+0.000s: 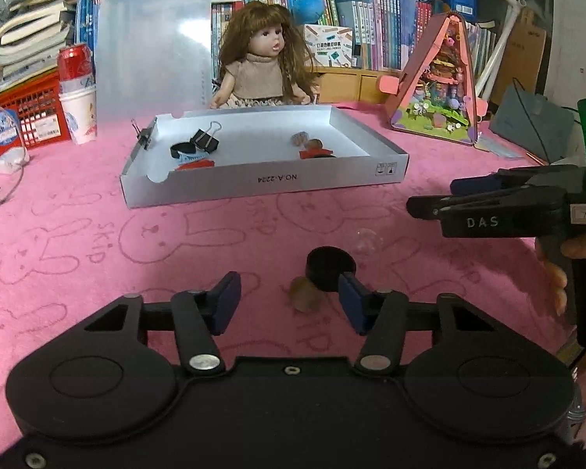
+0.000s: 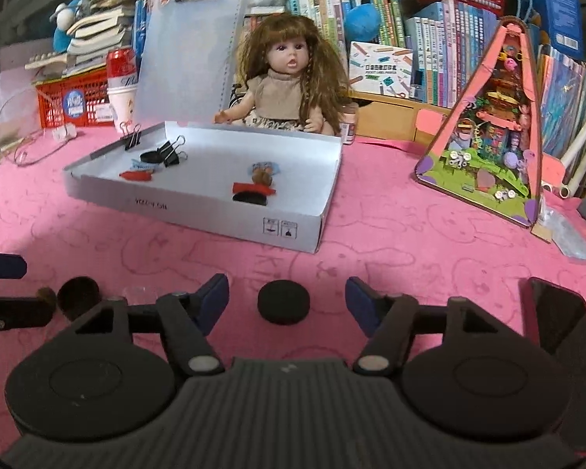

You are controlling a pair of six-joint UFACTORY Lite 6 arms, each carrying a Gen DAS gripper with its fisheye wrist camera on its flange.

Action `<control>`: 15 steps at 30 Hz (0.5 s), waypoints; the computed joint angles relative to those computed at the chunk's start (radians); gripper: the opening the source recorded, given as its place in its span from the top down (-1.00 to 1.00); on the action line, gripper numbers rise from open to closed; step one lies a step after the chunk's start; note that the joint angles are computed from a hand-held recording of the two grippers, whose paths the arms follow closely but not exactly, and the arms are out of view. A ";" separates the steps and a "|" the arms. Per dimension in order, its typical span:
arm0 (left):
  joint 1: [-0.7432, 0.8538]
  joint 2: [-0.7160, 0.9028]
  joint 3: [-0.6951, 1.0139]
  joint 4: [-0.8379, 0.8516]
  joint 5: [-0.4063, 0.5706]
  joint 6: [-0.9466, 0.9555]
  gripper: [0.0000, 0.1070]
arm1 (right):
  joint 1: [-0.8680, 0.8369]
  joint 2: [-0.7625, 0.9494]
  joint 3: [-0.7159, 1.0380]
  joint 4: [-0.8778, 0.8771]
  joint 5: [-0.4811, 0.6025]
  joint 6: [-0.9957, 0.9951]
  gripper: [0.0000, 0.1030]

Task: Organize rigid objects
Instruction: 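Close the left tool on a brown nut while the right tool grasps a black lid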

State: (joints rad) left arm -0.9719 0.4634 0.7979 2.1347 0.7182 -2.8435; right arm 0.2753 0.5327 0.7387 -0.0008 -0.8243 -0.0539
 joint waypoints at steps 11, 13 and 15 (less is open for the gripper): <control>0.015 0.007 -0.008 0.073 -0.010 -0.080 0.70 | 0.015 0.030 0.018 0.011 0.016 0.013 0.13; -0.002 0.011 0.003 0.019 0.000 -0.043 0.70 | 0.025 0.026 0.013 0.030 0.013 0.007 0.32; -0.007 -0.002 -0.001 0.009 0.009 -0.041 0.70 | 0.036 0.014 -0.001 0.046 0.004 -0.002 0.33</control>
